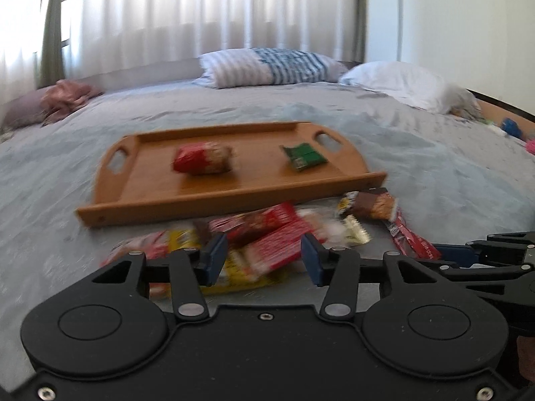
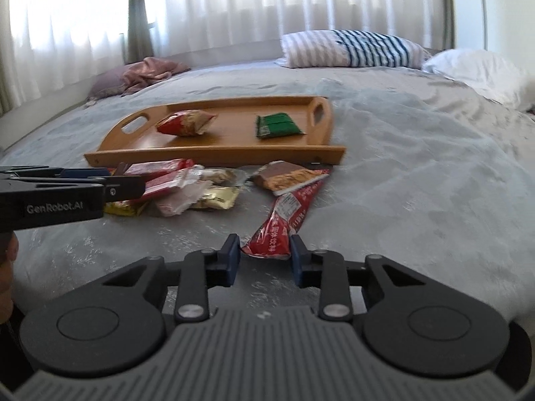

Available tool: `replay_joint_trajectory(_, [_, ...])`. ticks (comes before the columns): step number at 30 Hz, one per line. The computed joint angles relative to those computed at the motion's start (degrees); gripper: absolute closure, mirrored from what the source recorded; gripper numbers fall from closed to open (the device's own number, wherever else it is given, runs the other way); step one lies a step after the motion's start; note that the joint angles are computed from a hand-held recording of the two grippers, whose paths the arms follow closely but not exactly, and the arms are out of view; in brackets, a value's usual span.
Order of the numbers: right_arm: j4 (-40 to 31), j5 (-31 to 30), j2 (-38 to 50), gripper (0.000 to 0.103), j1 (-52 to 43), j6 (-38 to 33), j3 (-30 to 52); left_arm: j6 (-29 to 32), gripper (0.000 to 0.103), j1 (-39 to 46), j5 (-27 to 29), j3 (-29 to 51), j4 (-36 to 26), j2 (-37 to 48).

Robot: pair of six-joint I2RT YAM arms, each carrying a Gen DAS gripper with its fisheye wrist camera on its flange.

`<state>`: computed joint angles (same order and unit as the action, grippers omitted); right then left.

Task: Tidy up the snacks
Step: 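Grasp the red wafer bar with the right tool while the left tool grasps a red-printed biscuit packet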

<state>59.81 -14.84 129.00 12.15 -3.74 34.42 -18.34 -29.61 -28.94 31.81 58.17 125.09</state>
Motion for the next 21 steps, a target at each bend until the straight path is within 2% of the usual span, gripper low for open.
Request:
replay_joint_trajectory(3, [0.8,2.0,-0.1,0.068,-0.4,0.6,-0.6,1.5,0.055,0.2,1.1,2.9,-1.4,1.3])
replay_joint_trajectory(11, [1.2,2.3,0.4,0.065,-2.2,1.5,-0.6,2.1,0.055,1.0,1.4,7.1,-4.3,3.5])
replay_joint_trajectory(14, [2.8,2.3,0.8,0.055,-2.4,2.8,-0.9,2.0,0.055,0.8,3.7,6.3,-4.9,2.8])
replay_joint_trajectory(16, [3.7,1.8,1.0,0.054,-2.7,3.7,-1.0,1.0,0.056,0.3,4.5,5.7,-5.4,2.6])
replay_joint_trajectory(17, [3.9,1.6,1.0,0.047,-2.8,4.3,-0.9,0.6,0.059,0.0,4.3,5.4,-5.8,2.4])
replay_joint_trajectory(21, [3.8,0.6,1.1,0.041,-3.3,5.3,-0.2,-0.5,0.062,-0.5,4.5,4.2,-6.1,1.4])
